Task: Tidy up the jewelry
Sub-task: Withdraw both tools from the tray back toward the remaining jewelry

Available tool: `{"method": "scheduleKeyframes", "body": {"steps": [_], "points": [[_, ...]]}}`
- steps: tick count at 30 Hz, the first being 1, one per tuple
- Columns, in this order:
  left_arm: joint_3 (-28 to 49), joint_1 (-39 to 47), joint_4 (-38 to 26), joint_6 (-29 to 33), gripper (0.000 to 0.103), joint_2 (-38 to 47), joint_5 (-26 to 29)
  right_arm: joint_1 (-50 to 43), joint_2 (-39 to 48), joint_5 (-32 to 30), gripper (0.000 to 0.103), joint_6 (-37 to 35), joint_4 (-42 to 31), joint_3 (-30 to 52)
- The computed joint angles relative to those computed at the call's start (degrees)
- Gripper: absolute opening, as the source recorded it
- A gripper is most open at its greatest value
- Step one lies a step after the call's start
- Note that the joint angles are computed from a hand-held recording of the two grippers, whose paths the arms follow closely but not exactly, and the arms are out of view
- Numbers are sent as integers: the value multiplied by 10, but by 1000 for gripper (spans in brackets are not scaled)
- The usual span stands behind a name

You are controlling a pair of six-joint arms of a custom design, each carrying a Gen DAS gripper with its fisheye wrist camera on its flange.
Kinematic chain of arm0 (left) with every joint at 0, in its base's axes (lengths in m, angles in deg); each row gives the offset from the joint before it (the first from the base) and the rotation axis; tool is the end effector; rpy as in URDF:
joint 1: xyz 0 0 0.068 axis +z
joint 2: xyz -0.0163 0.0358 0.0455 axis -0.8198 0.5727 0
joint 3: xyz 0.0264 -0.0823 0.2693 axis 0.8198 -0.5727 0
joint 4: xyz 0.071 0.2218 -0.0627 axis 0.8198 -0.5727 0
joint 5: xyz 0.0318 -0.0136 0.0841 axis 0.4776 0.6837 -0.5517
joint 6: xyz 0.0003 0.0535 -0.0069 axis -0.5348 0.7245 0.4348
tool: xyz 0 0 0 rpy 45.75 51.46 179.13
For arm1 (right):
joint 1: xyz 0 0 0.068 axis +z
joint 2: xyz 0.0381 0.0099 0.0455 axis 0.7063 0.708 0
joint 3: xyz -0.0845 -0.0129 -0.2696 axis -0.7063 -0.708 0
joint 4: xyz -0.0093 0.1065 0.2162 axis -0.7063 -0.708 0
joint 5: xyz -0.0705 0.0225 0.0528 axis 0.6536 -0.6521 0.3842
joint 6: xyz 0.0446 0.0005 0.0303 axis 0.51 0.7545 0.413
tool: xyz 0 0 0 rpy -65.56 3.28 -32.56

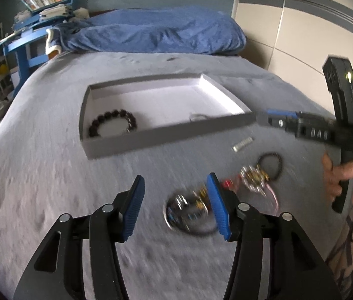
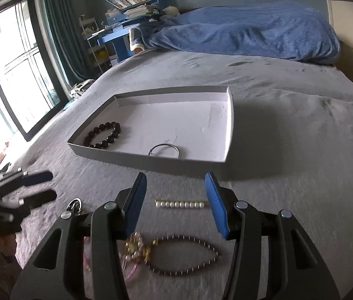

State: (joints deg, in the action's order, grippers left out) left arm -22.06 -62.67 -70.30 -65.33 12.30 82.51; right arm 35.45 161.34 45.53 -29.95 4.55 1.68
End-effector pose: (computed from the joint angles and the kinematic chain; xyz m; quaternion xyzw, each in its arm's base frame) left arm 0.2416 -0.0468 0.1310 0.2640 0.8779 -0.1657 0.3635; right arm 0.2121 -0.0243 0.1379 0.0013 0.9064 0.1040 0.4095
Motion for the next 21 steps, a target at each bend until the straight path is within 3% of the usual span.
{"method": "scheduleKeyframes", "body": {"steps": [6,10,16,21], "points": [[-61,-28,23,3,49,-28,-9,-2,-74,2,50,10,-21,-49],[-75,-54,30,0,34,-23,-20,-4,-110,1,50,12,-31,-82],[-82,-92,44,-10,21,-7,-61,-39,-143,-14,50,-7,-48,-112],[-72,-118,71,-23,18,39,-114,-67,-150,-33,50,-18,-54,-122]]}}
